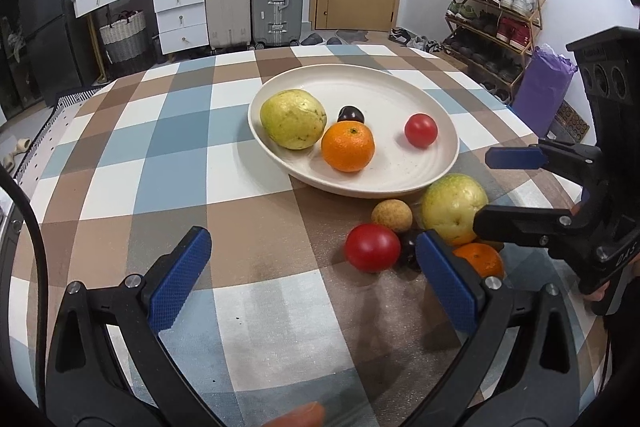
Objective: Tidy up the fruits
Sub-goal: 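Move both tools back toward the remaining fruit cluster, then close the right tool on the green guava while the left tool grips the red tomato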
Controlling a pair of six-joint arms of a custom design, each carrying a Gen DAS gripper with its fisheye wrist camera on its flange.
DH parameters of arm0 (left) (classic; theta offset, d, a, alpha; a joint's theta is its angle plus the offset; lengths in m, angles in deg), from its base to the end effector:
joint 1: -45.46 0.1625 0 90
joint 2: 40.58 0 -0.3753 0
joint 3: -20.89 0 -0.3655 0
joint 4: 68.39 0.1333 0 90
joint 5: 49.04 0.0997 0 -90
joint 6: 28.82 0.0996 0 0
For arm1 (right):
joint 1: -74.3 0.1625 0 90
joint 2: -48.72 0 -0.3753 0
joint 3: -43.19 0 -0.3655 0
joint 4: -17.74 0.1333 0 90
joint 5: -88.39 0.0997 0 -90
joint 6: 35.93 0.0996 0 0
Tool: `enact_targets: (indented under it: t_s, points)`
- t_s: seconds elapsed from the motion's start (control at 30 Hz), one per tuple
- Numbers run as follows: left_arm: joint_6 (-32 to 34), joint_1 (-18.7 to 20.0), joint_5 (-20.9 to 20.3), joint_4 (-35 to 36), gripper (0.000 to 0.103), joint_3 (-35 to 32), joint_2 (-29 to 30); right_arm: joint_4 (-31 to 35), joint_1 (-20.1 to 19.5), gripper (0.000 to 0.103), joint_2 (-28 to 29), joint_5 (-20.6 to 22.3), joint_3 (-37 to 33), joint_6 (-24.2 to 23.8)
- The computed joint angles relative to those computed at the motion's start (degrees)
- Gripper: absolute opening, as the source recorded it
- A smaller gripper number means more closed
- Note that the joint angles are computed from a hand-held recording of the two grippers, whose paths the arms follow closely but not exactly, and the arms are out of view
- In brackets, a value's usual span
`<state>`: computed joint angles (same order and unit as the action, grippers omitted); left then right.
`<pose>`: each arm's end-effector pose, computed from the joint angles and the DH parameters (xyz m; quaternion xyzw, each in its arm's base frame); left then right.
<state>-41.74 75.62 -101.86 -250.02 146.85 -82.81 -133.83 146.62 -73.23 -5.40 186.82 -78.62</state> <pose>-0.2724 -0.3821 -0.0135 0.3563 0.8762 -0.2412 0.2173 0.0353 -0.3065 0.3336 0.1924 -0.9197 0.2791 0.1983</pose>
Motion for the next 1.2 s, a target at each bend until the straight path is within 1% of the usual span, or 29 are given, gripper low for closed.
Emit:
enact_targets:
  t_s: [0.17, 0.23, 0.37, 0.53, 0.6, 0.67, 0.8, 0.87, 0.97, 1.03, 1.07, 1.2]
  points:
    - [-0.8, 0.8, 0.0, 1.0, 0.102, -0.2, -0.4, 0.9, 0.5, 0.102, 1.1, -1.1, -0.2, 0.5]
    - [-0.8, 1.1, -0.6, 0.8, 0.102, -0.2, -0.6, 1.9, 0.3, 0.102, 1.1, -0.7, -0.4, 0.5]
    - [-0.7, 1.2, -1.2, 1.1, 0.102, -0.4, -0.5, 2.3, 0.4, 0.095, 1.5, -0.9, -0.5, 0.6]
    - [-0.5, 1.1, -1.6, 1.6, 0.102, -0.4, -0.5, 3.9, -0.8, 0.089, 1.2, 0.8, -1.0, 1.0]
    - [-0.5, 1.2, -1.7, 2.0, 0.102, -0.6, -0.4, 4.8, -1.4, 0.085, 1.1, 1.7, -1.3, 1.2]
    - [-0.7, 1.4, -2.1, 2.4, 0.102, -0.7, -0.5, 4.8, -1.4, 0.083, 1.2, 1.7, -1.3, 1.3]
    - [-0.5, 1.5, -2.3, 2.2, 0.101, -0.7, -0.5, 5.7, -1.3, 0.076, 1.2, 1.9, -1.3, 1.1]
    - [-0.3, 1.8, -2.8, 2.2, 0.099, -0.7, -0.4, 6.2, -1.4, 0.074, 1.2, 2.1, -1.3, 0.9]
    - [-0.2, 2.0, -3.4, 2.6, 0.097, -0.9, -0.4, 7.3, -1.6, 0.067, 0.9, 2.8, -1.5, 0.7]
    - [-0.1, 2.2, -4.0, 2.7, 0.094, -1.0, -0.5, 7.3, -1.5, 0.063, 0.8, 2.7, -1.4, 0.6]
    - [0.0, 2.3, -4.4, 2.8, 0.092, -1.0, -0.5, 7.4, -1.6, 0.059, 0.8, 2.9, -1.4, 0.5]
    - [-0.3, 2.5, -5.3, 4.2, 0.089, -1.4, -0.6, 6.8, -1.5, 0.056, 0.8, 2.8, -1.2, 0.5]
